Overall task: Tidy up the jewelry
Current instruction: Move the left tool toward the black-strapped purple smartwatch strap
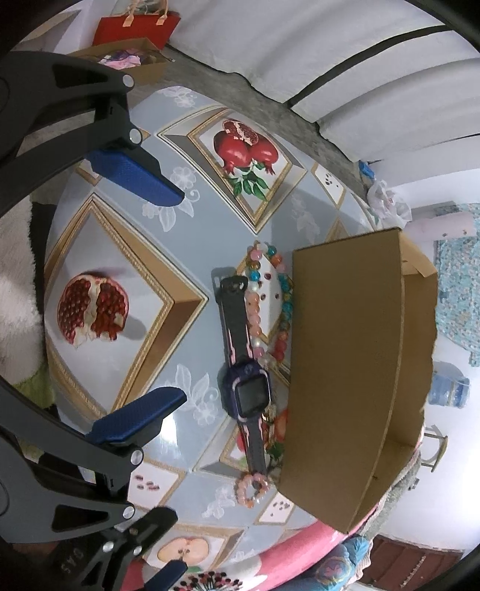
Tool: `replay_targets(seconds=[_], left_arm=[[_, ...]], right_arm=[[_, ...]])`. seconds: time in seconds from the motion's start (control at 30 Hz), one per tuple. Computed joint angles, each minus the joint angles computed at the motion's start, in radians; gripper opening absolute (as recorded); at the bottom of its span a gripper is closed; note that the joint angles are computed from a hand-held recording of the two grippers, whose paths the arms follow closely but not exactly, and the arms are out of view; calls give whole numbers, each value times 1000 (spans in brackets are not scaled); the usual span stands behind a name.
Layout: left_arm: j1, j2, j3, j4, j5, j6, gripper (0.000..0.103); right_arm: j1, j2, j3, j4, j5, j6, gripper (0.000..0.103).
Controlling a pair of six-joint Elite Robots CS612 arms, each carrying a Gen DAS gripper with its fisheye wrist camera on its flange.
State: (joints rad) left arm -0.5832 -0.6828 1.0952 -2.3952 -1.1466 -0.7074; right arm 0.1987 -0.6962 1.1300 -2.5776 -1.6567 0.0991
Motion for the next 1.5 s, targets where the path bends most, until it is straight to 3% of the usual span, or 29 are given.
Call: replay_targets(seconds=[0.37,0.53,0.73,1.07,1.37,1.5], left_arm=[[20,43,-43,53,-7,83,95],[29,56,-52,28,-30,119,95],[50,63,-52,-11,-108,89,95],[52,67,-46,-39,-106,111,96],[53,53,3,-138,-122,187,96],[61,27,71,-295,-145,186,95]], right_arm=[[6,34,-45,65,-39,-3,97],[6,47,-57,78,-42,-2,97],[3,58,-66,86,-38,-3,97],[1,64,-64,58,-25,-17,97],[-5,47,-9,-32,10,-58,97],[-10,41,2,-39,30,-86,97]])
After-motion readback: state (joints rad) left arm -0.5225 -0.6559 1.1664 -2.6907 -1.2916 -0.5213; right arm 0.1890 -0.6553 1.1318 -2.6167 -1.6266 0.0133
